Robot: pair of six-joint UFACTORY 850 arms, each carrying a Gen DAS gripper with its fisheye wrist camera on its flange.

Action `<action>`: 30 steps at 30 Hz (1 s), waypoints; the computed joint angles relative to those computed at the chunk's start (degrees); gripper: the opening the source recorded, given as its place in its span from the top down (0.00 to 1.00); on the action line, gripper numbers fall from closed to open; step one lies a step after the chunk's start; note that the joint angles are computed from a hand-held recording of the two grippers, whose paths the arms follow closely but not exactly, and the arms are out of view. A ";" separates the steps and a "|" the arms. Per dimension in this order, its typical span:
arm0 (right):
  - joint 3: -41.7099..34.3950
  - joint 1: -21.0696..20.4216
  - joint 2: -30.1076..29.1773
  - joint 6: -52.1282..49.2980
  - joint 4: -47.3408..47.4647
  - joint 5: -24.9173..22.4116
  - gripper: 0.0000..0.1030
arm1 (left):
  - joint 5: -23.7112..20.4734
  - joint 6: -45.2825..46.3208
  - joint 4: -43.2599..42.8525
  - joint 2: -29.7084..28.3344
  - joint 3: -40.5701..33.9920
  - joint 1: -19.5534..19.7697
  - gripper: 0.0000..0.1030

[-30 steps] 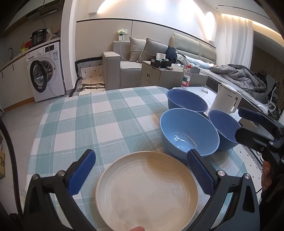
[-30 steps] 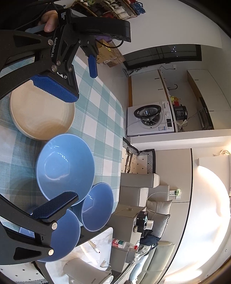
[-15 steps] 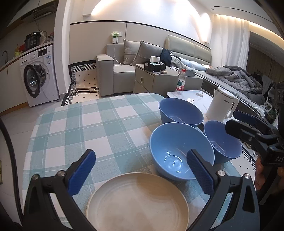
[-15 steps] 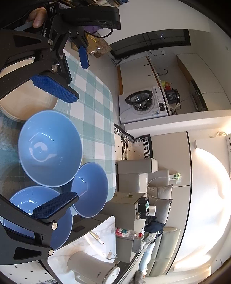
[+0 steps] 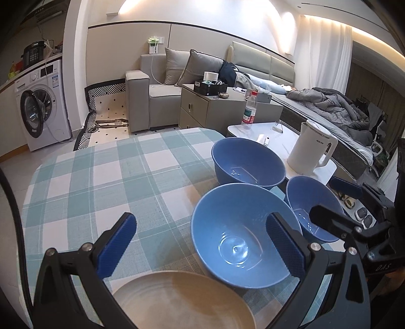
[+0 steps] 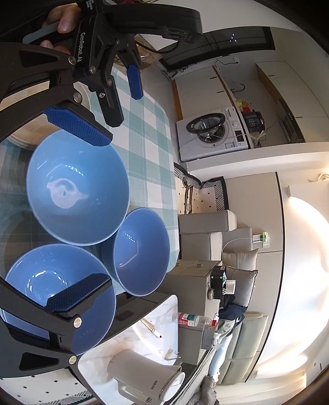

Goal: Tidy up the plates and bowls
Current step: 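Withdraw both open grippers and move them toward the blue bowls, then position both open grippers around the rim of one blue bowl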

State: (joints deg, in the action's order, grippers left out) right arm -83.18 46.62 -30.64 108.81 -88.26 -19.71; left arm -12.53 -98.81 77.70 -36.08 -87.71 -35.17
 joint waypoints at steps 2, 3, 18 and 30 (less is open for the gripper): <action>0.04 -0.28 -0.16 0.40 0.23 0.70 0.01 | 0.10 2.78 -2.58 -0.67 -0.96 0.10 0.00; 0.02 -0.20 -0.29 0.39 0.29 0.26 0.01 | 0.31 3.75 -3.56 -0.95 -1.32 0.25 0.00; -2.64 -1.61 -3.34 -5.62 6.82 0.29 0.01 | -0.55 29.74 -29.03 -5.89 -8.44 1.68 0.00; -5.15 -3.47 -4.97 -11.86 13.03 1.94 0.01 | -2.35 37.80 -37.59 -8.65 -12.30 2.39 0.00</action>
State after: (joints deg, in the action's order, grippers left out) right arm -88.33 43.15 -35.62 96.95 -75.23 -17.78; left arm -14.88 -61.01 40.11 -44.73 -100.01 -32.77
